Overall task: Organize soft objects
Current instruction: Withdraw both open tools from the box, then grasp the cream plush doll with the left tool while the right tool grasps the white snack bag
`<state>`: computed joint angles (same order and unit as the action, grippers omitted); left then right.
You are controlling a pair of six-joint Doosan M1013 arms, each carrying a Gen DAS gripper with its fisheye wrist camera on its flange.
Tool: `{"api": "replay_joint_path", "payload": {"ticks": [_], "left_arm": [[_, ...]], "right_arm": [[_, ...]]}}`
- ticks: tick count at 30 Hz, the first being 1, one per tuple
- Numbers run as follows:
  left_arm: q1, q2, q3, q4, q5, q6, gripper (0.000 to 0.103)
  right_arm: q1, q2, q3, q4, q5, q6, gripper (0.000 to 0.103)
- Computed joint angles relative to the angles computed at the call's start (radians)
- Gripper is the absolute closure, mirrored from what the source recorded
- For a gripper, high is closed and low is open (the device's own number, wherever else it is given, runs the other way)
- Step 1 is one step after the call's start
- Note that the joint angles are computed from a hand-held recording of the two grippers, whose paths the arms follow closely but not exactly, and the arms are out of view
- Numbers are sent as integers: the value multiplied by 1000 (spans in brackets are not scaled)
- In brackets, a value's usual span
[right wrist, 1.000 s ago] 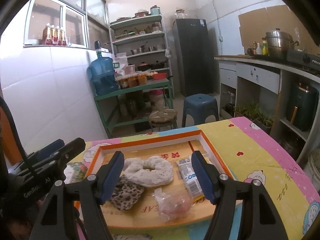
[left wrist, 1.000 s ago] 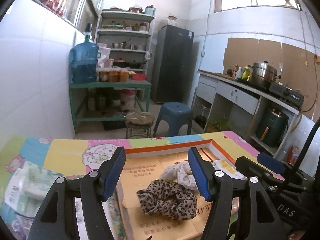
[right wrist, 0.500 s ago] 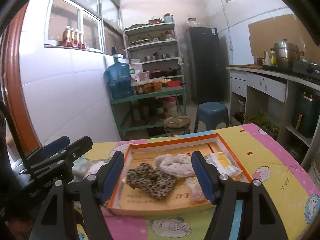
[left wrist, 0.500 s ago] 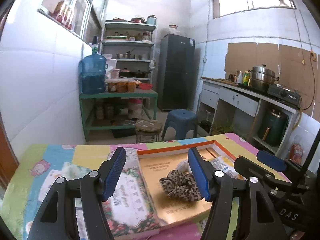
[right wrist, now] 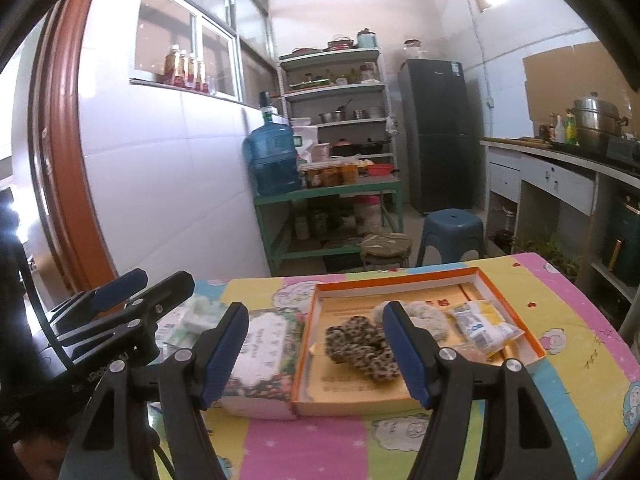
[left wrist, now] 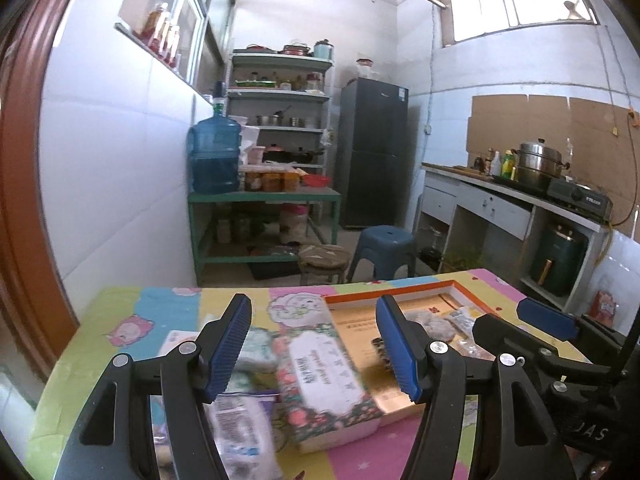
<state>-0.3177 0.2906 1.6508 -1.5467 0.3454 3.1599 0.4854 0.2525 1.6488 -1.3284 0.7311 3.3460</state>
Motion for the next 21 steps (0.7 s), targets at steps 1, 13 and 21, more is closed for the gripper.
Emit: {"api": "replay_joint_path", "payload": {"ticks": [1,13,21], "left_arm": [[5,-2,3,-15,-2,15,37],[83,-10,32,-94,-13,95,37],[130,1,46,-142,-11,139,37]], "right_arm": [[4,4,-7,3,-3,-8,34],[31,61,-67,64,-77,-75,34],[43,108,-114,140,-121,-154,34]]}}
